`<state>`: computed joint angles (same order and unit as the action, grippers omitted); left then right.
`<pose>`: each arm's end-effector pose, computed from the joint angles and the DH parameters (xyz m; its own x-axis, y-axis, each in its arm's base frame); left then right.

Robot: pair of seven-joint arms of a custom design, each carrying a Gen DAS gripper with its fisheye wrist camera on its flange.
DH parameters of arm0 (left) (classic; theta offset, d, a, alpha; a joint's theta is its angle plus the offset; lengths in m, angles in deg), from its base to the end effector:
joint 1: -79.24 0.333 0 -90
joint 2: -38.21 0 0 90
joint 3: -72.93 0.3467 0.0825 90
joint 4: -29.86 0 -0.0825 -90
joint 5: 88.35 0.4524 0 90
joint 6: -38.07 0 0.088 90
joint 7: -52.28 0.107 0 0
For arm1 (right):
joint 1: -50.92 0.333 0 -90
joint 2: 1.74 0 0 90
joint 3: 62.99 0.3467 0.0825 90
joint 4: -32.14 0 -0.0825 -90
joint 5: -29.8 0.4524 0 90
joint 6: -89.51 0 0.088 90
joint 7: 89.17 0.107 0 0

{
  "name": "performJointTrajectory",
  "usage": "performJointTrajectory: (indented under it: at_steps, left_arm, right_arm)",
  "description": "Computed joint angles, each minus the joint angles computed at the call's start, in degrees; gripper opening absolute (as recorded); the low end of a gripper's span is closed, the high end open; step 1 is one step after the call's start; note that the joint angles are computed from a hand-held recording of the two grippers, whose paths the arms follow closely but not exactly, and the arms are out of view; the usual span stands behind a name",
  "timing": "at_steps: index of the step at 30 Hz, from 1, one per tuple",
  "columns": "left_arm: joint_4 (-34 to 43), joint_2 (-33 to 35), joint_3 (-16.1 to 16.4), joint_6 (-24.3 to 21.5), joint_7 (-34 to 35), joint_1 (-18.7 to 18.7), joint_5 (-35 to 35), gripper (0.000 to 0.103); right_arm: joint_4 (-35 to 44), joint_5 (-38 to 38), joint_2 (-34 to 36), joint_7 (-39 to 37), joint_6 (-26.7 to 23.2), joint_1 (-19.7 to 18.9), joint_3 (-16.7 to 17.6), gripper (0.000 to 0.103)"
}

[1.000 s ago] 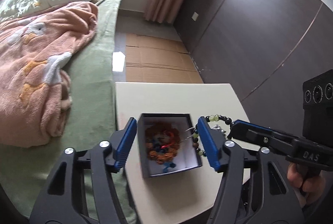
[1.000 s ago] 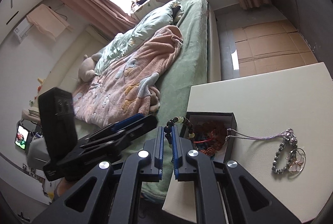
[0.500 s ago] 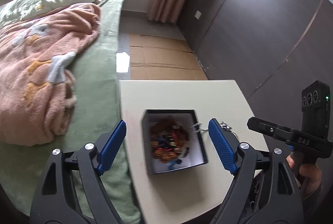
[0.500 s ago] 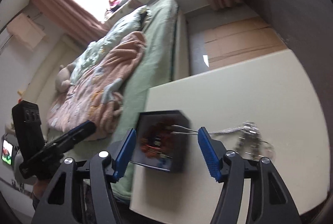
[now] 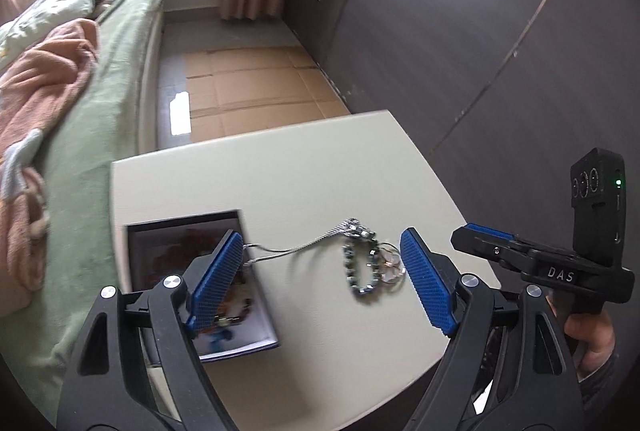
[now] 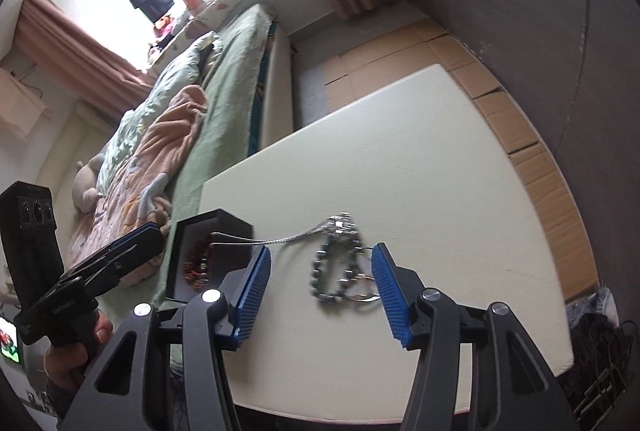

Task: Organize jewelry
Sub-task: 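Grasp the silver chain with the left tool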

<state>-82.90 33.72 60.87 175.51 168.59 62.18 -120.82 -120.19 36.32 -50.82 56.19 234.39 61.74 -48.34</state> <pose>0.5557 -0.3182 0.5710 -0.6470 -0.7113 0.2745 -0.7078 0.4265 -0.5630 0.3517 0.1791 0.5669 -0.3900 -0.7793 -0.4905 -0.6625 0.6074 -0.4383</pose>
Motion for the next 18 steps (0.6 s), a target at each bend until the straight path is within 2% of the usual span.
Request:
performJointTrajectory:
  at_steps: [3,10,18]
  left_arm:
    - [1.08,1.67,-0.93,-0.49,-1.64,-0.48,1.71,0.079]
    - [4.78,6.75,-3.17,-3.88,-7.5,-1.12,5.85,0.061]
    - [7.73,11.9,-5.22,-3.13,-16.45,-2.07,12.72,0.056]
  right_arm:
    - [-1.71,0.17,-1.83,0.62,-0.46,-0.14,-0.18,0.052]
    - [-5.45,0.43,-6.0,2.14,-2.32,-0.5,-0.3,0.052]
    - [-7.0,-0.24,-7.64,3.28,-4.74,-0.78,-0.09,0.053]
